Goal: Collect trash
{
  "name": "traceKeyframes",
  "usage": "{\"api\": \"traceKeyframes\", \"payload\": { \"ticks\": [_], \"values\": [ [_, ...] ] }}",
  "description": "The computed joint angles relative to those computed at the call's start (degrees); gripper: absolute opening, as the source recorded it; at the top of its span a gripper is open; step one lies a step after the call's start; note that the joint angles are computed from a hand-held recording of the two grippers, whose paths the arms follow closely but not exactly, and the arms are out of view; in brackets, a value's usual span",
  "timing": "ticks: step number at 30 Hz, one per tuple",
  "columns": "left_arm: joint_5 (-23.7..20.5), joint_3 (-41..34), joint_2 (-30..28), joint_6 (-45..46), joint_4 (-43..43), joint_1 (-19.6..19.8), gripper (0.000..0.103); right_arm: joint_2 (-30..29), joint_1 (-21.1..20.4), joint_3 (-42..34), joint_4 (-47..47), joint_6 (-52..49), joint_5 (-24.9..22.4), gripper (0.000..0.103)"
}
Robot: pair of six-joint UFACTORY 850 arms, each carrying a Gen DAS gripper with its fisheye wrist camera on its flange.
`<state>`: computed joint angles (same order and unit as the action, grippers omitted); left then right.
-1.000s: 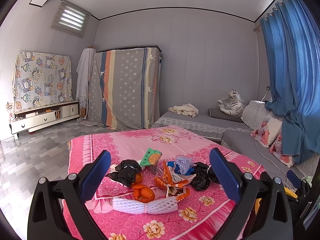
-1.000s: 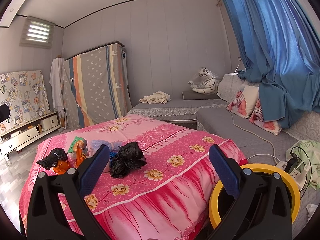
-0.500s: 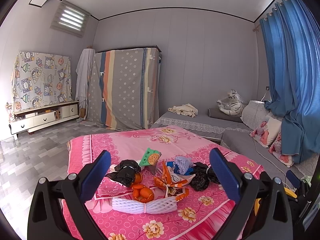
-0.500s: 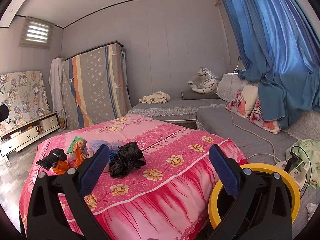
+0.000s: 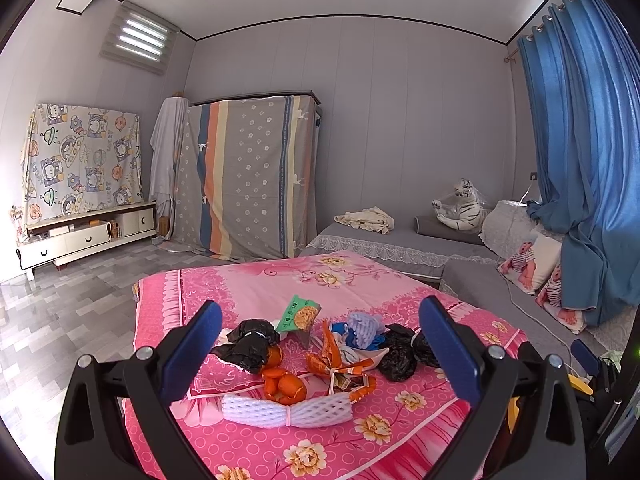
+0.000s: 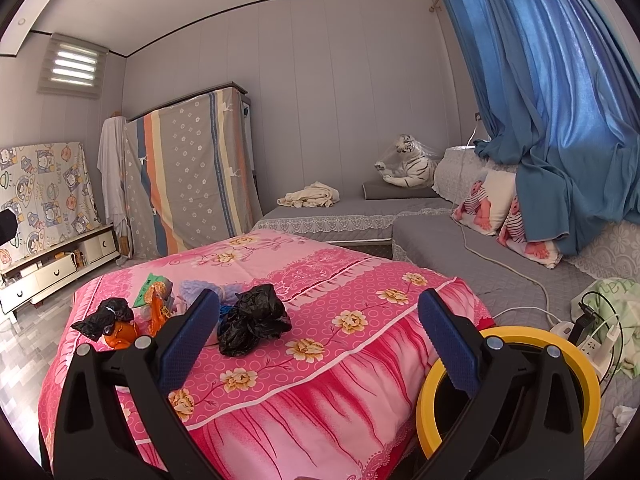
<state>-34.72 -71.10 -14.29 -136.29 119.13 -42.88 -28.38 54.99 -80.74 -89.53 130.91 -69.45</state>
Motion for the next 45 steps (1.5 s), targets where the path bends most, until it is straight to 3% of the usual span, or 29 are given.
{"api": "traceKeyframes", "payload": {
  "ticks": [15, 21, 26, 29, 33, 36, 38, 39, 42, 45],
  "values": [
    [1.0, 0.9, 0.4, -2.1, 2.4, 0.4, 0.095, 1.1, -0.1, 1.4, -0.1, 0.4, 0.1, 0.095],
    [4.5, 1.4, 0.9, -7.3, 8.3, 2.1, 0.095, 1.0, -0.8, 1.0, 0.7, -0.7, 0.2, 0.095],
    [3.7, 0.2, -0.5, -2.6, 2.5, 3.7, 0.095, 3.5, -2.6, 4.5, -3.5, 5.0, 3.5, 0.095],
    [4.9, -1.2, -1.8, 3.2, -2.6, 5.1, 0.095, 6.2, -4.6, 8.0, -9.2, 11.1, 8.9, 0.095],
    [7.6, -2.0, -2.9, 8.4, -5.4, 7.2, 0.095, 9.7, -10.1, 12.1, -25.1, 26.4, 26.5, 0.095],
    [9.2, -2.5, -4.0, 13.6, -6.5, 8.4, 0.095, 9.5, -13.4, 12.2, -38.0, 36.7, 35.3, 0.095],
    [11.2, -3.8, -5.3, 19.6, -12.1, 9.4, 0.095, 8.1, -15.3, 10.5, -46.1, 42.3, 42.4, 0.095],
    [14.8, -4.5, -6.0, 20.4, -13.6, 10.7, 0.095, 7.0, -15.9, 9.1, -46.7, 42.5, 45.2, 0.095],
    [19.6, -6.4, -7.9, 25.1, -19.5, 12.6, 0.095, 4.8, -16.1, 6.7, -42.2, 40.3, 45.7, 0.095],
    [20.2, -8.7, -10.4, 30.2, -22.3, 13.3, 0.095, 1.6, -16.2, 2.3, -25.7, 25.2, 45.9, 0.095]
  ]
}}
